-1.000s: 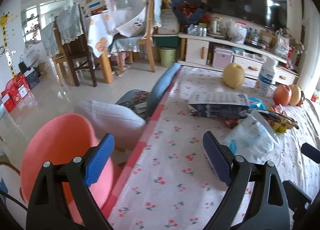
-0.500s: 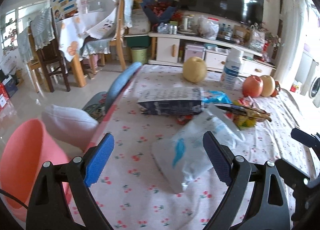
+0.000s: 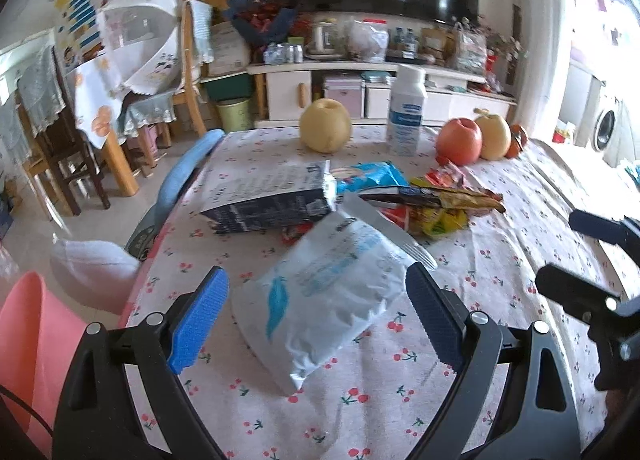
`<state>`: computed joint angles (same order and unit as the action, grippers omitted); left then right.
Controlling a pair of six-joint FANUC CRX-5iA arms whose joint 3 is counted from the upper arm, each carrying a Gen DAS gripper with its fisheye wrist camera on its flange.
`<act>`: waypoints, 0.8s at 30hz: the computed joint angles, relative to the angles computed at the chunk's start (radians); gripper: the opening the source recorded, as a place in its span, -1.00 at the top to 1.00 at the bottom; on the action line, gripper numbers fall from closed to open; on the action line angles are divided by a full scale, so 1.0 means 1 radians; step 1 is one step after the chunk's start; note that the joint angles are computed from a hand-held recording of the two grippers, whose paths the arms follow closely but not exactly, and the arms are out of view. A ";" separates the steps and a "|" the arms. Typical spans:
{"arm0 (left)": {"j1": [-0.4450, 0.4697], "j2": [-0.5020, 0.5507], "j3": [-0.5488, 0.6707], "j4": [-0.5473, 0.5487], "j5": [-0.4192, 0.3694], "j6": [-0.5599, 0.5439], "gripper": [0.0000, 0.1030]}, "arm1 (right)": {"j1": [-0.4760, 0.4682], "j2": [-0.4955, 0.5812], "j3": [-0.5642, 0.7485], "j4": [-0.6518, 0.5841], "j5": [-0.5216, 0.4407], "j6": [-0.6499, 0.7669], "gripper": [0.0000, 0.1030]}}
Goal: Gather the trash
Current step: 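Return both tools to the table toward the remaining wrappers and packets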
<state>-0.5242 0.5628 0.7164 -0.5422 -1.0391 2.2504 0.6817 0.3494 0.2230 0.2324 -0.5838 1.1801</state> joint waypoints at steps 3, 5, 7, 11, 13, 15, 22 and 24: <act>0.004 0.016 0.014 0.025 -0.001 -0.058 -0.76 | -0.008 0.005 0.007 -0.007 -0.008 0.009 -0.83; 0.006 0.031 0.030 0.037 -0.014 -0.097 -0.76 | -0.016 0.014 0.022 -0.018 -0.022 0.024 -0.83; 0.015 0.039 0.035 0.062 -0.016 -0.133 -0.76 | -0.025 0.026 0.047 -0.042 -0.044 0.050 -0.83; 0.036 0.039 0.019 0.109 0.001 -0.191 -0.76 | -0.052 0.058 0.113 -0.108 -0.098 0.097 -0.83; 0.044 0.045 0.021 0.129 0.002 -0.224 -0.76 | -0.073 0.081 0.161 -0.163 -0.135 0.126 -0.83; 0.052 0.052 0.025 0.150 0.003 -0.251 -0.76 | -0.088 0.100 0.197 -0.198 -0.163 0.145 -0.83; 0.088 0.057 0.005 0.238 0.045 -0.361 -0.77 | -0.125 0.182 0.332 -0.321 -0.249 0.256 -0.83; 0.101 0.059 -0.002 0.271 0.057 -0.400 -0.77 | -0.124 0.199 0.354 -0.326 -0.260 0.282 -0.83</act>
